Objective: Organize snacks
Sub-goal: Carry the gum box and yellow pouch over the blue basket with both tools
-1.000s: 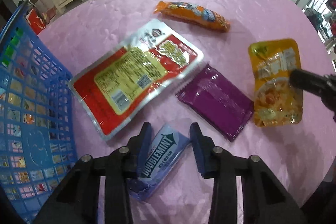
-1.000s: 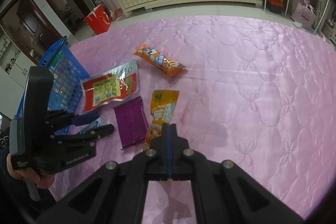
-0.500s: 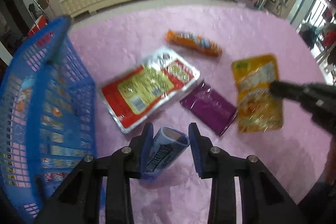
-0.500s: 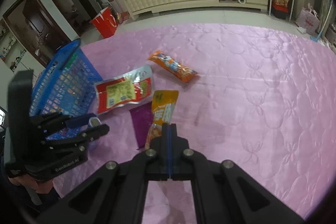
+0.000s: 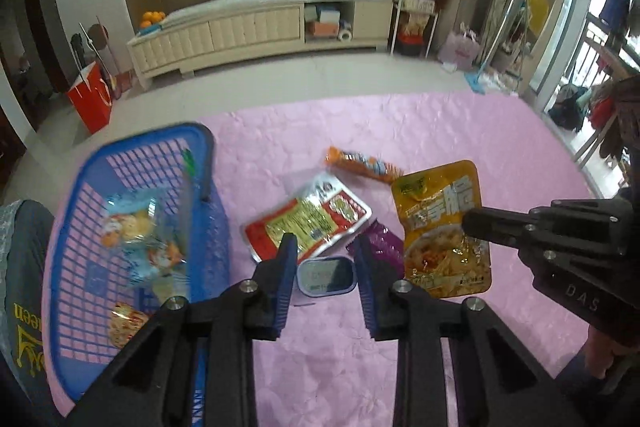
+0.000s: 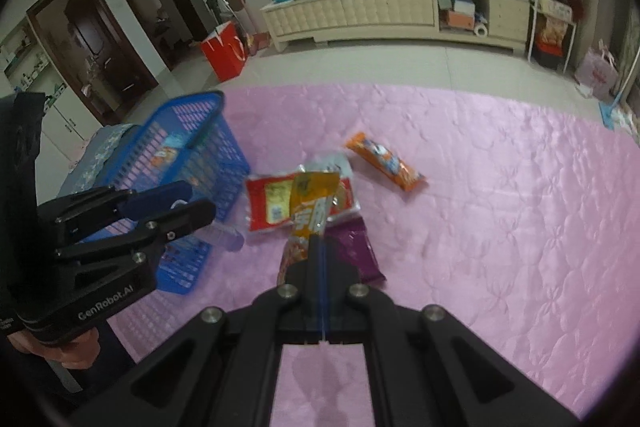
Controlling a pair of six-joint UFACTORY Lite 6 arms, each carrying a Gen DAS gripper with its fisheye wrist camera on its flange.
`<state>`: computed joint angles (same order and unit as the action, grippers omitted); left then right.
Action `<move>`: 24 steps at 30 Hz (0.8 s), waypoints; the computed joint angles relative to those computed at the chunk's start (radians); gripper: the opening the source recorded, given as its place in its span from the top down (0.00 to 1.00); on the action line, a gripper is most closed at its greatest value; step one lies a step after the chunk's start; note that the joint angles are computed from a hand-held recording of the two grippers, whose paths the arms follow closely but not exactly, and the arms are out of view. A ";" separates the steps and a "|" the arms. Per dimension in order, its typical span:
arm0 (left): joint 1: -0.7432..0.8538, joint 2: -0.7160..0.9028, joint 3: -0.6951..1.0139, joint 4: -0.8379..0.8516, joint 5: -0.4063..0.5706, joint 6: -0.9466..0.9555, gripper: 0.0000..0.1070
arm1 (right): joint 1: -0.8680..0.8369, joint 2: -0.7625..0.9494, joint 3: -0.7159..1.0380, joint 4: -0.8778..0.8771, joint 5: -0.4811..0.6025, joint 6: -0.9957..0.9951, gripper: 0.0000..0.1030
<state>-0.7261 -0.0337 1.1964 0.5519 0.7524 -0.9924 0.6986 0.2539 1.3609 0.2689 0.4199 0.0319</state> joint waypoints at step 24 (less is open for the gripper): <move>0.399 -0.581 -0.173 -0.267 0.117 0.517 0.75 | 0.342 0.341 0.698 -0.456 0.267 0.473 0.99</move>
<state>-0.3274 -0.6148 1.0235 0.2849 0.8697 -0.4753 1.0409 0.5954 2.0591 -0.1866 0.6869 0.5052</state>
